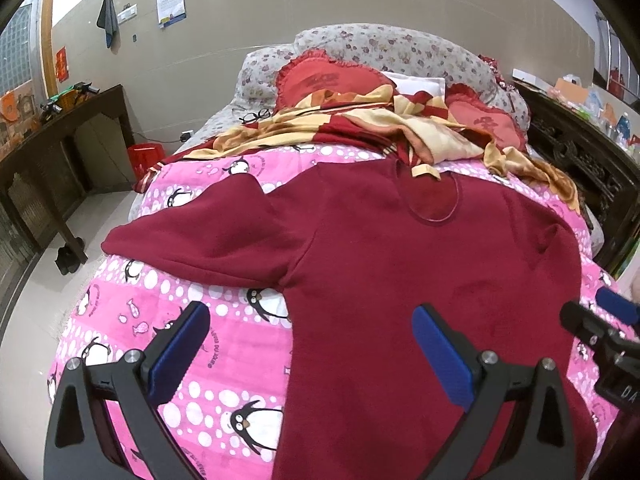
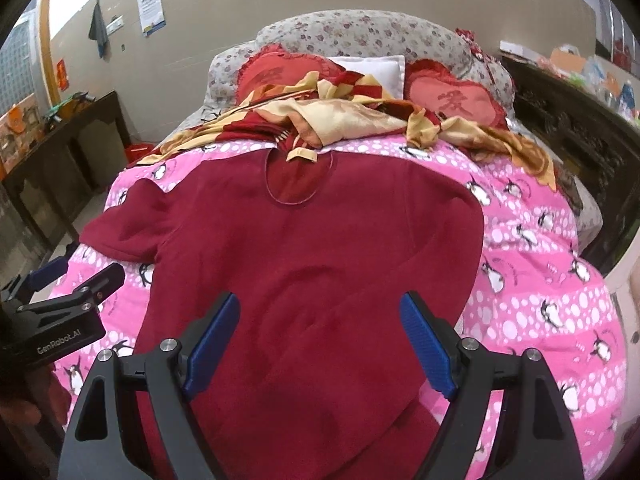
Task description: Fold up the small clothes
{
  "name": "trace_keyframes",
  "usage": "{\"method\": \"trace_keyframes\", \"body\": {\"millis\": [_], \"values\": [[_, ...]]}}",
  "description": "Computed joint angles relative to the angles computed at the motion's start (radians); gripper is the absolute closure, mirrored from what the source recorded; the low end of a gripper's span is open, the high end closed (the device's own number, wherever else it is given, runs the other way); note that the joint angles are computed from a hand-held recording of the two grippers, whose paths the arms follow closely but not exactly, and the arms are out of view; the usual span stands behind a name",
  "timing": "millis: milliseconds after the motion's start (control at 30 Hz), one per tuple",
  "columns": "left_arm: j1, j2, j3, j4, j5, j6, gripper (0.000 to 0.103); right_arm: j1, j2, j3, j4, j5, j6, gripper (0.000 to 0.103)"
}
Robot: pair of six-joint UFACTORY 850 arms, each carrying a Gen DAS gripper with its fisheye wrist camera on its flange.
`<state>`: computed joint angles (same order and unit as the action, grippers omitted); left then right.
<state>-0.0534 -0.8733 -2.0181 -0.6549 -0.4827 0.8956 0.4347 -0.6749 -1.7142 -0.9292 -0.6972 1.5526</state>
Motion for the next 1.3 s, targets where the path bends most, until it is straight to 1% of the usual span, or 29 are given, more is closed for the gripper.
{"method": "trace_keyframes", "body": {"millis": [233,500,667,767,867,967,1133,1233,1300], "values": [[-0.002,0.071,0.095,-0.094,0.039,0.072,0.0,0.008,0.023,0.012,0.033,-0.022,-0.032,0.014],[-0.008,0.13,0.177,-0.1,0.067,0.044,0.0,0.014,0.056,0.032,-0.014,-0.06,-0.02,0.014],[-0.016,0.182,0.241,-0.112,0.111,0.057,0.0,0.015,0.08,0.065,-0.059,-0.037,0.019,0.014],[-0.019,0.209,0.268,-0.119,0.122,0.069,0.0,0.018,0.09,0.082,-0.101,-0.027,0.057,0.014],[-0.021,0.24,0.299,-0.165,0.136,0.114,0.0,0.025,0.097,0.098,-0.128,-0.016,0.092,0.014],[-0.02,0.257,0.31,-0.197,0.127,0.141,0.0,0.032,0.099,0.105,-0.148,-0.034,0.109,0.014],[-0.015,0.281,0.332,-0.275,0.11,0.231,0.0,0.05,0.126,0.151,-0.223,-0.067,0.219,0.014],[-0.011,0.289,0.337,-0.305,0.089,0.272,0.0,0.059,0.129,0.157,-0.233,-0.092,0.246,0.014],[-0.004,0.296,0.346,-0.361,0.073,0.329,0.0,0.065,0.135,0.164,-0.238,-0.103,0.269,0.014]]}}
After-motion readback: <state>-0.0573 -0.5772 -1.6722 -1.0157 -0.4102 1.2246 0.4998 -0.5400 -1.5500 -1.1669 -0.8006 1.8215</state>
